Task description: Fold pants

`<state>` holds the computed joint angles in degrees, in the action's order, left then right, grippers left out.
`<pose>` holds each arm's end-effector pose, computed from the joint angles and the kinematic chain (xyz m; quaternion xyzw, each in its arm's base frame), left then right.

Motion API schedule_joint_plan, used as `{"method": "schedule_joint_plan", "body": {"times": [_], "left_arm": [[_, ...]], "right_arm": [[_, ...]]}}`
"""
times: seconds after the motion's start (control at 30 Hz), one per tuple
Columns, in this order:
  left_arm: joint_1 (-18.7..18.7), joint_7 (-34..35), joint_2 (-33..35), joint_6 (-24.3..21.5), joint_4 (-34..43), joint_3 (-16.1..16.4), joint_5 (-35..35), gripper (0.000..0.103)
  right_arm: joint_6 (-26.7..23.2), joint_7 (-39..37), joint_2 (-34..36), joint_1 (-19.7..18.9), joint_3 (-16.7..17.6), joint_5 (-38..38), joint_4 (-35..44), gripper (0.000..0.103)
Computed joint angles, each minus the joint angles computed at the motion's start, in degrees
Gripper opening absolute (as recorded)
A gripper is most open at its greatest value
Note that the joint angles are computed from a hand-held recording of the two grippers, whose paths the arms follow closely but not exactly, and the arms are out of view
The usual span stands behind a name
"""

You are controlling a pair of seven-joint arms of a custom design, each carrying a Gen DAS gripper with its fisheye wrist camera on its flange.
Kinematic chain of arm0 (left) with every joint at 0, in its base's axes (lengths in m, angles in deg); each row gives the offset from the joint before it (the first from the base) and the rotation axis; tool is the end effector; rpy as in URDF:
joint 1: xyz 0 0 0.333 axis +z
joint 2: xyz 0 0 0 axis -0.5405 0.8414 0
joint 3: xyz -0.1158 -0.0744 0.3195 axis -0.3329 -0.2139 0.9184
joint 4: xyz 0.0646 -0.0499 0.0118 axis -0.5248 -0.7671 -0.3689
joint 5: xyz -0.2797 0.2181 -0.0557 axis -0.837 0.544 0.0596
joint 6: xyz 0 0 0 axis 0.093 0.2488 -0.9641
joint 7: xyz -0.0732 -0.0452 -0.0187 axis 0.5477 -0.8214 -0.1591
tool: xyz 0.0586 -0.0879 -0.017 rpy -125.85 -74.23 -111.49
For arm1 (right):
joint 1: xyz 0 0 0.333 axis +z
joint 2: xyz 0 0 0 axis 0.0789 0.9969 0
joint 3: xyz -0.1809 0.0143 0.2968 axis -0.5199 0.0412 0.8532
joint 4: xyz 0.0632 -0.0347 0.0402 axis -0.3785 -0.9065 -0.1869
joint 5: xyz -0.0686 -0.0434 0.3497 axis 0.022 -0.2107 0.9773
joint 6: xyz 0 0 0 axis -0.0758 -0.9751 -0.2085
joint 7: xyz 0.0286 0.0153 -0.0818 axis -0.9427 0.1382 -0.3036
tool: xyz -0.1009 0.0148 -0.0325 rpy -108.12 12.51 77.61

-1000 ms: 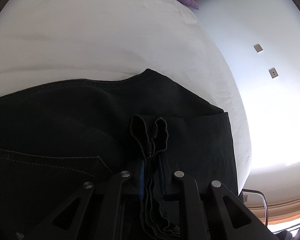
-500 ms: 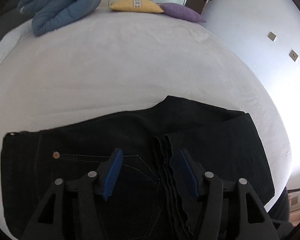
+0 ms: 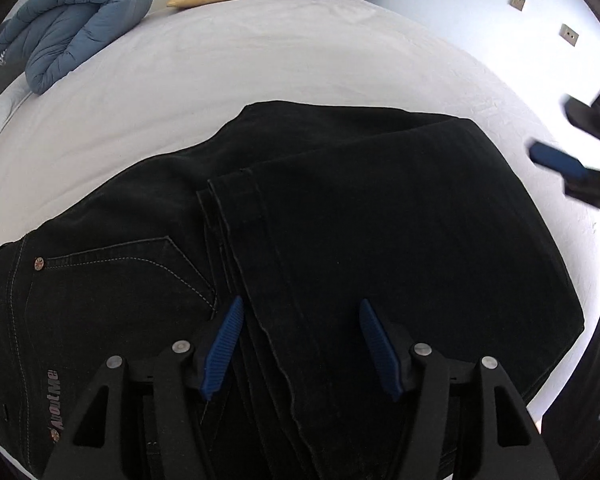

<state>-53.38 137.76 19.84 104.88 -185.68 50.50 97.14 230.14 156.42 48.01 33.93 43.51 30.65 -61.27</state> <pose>0.4251 -0.3414 0.6133 -0.6644 0.7094 -0.1940 0.1327 0.4615 0.4742 0.5654 -0.6519 0.5833 0.2003 0.4413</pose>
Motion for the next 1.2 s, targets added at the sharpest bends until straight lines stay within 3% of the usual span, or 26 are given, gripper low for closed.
{"method": "schedule_joint_plan", "body": {"times": [0.07, 0.13, 0.2, 0.27, 0.37, 0.43, 0.53, 0.63, 0.83, 1.0, 1.2], "left_arm": [[-0.2, -0.9, 0.6, -0.7, 0.6, -0.4, 1.9, 0.065], [-0.6, -2.3, 1.5, -0.9, 1.5, -0.6, 3.1, 0.065], [-1.0, -2.9, 2.0, -1.2, 2.1, -0.4, 3.4, 0.065], [-1.1, -2.3, 0.6, -1.1, 0.5, 0.0, 3.0, 0.065], [-1.2, -2.8, 2.2, -1.6, 2.4, -0.2, 3.6, 0.065], [-1.5, -3.1, 0.4, -1.2, 0.4, -0.2, 3.1, 0.065], [-1.2, -2.9, 0.2, -1.0, 0.2, -0.2, 3.0, 0.065], [-0.9, -2.7, 0.4, -0.5, 0.1, -0.2, 2.9, 0.065], [-0.7, -2.7, 0.2, 0.1, -0.3, -0.2, 2.8, 0.064], [-0.4, -3.6, -0.5, 1.7, -1.6, -0.3, 3.4, 0.065], [-0.1, -4.6, -1.3, 4.1, -3.3, -0.6, 4.1, 0.065]], "right_arm": [[-2.2, 2.7, 2.8, -0.6, -2.2, -3.8, 3.7, 0.048], [-4.4, 0.7, 6.6, -3.4, -0.2, -0.7, 6.8, 0.048], [-7.2, 3.2, 9.5, -4.2, -1.9, -3.4, 8.1, 0.047], [-6.7, 0.2, 10.1, -6.0, -0.1, -1.5, 6.4, 0.041], [-4.5, -4.4, 6.5, -7.4, 3.2, 3.7, 0.7, 0.04], [-3.6, -4.7, 5.3, -5.4, 2.0, 1.8, -1.1, 0.04], [-3.1, -9.4, 4.2, -4.8, 3.5, 5.5, -4.0, 0.04], [-3.1, -11.0, 0.8, -2.1, 3.0, 5.8, -7.8, 0.04], [1.6, -14.0, -4.5, 2.2, 1.9, 13.6, -14.1, 0.04], [6.8, -9.0, -4.7, 6.9, 0.4, 8.9, -15.8, 0.04], [10.1, 1.2, -7.3, 8.5, -0.4, 1.8, -18.9, 0.04]]}}
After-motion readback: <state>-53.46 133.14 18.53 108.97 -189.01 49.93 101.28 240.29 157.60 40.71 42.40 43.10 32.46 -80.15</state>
